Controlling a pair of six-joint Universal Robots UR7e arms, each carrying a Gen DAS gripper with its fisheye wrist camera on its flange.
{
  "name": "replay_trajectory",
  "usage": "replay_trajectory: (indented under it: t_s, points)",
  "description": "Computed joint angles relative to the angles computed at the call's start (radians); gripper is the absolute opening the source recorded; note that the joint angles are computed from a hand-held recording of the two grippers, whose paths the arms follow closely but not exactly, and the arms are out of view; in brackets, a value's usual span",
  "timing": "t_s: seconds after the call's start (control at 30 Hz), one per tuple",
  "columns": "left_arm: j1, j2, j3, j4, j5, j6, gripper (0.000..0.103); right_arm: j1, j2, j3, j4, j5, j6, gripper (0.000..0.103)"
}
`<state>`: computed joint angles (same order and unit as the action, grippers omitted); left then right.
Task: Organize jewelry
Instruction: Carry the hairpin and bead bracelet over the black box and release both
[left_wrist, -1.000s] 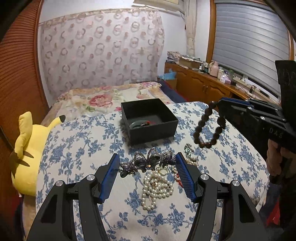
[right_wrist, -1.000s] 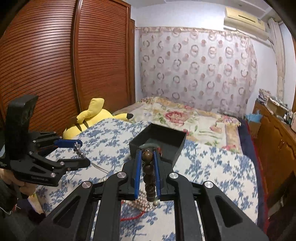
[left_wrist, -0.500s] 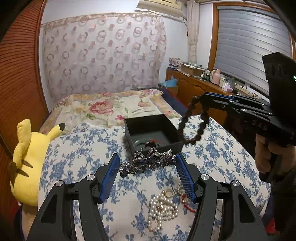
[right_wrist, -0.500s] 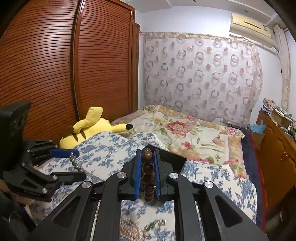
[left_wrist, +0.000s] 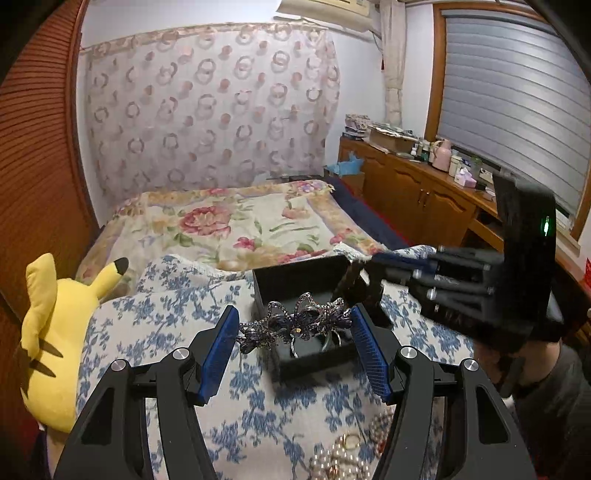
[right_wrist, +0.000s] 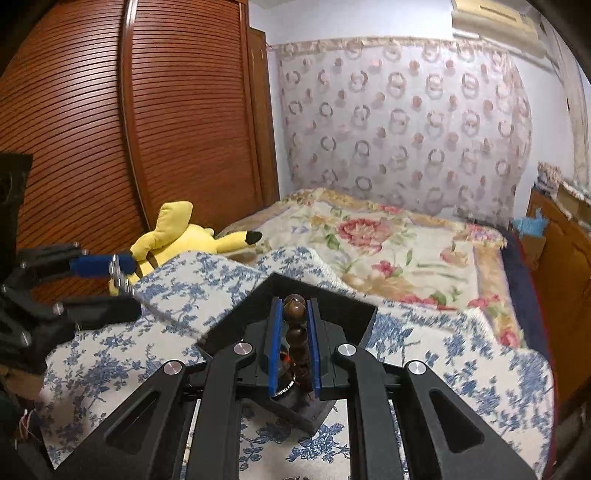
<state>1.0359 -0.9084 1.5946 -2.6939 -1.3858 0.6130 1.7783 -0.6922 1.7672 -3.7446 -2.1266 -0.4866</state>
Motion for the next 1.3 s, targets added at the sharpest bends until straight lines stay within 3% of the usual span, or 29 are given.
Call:
replay_trajectory:
  t_s: [0.27, 0.4, 0.5, 0.8, 1.3]
  points:
    - [-0.006, 0.089, -0.078, 0.014, 0.036, -0.003, 0.060, -0.048, -0.014, 0.026, 0.043, 0.066, 0.065, 0.015]
    - [-0.008, 0.134, -0.113, 0.022, 0.055, -0.003, 0.060, -0.055, -0.025, 0.041, 0.043, 0.064, 0.083, 0.016]
    - [-0.012, 0.169, -0.141, 0.025, 0.069, 0.002, 0.060, -0.063, -0.040, 0.061, 0.028, 0.079, 0.100, 0.025]
    - [-0.017, 0.254, -0.230, 0.059, 0.087, 0.010, 0.060, -0.082, -0.055, 0.082, 0.013, 0.059, 0.136, 0.025]
    - [-0.022, 0.283, -0.261, 0.077, 0.106, 0.011, 0.061, -0.081, -0.056, 0.083, 0.002, 0.057, 0.134, 0.025]
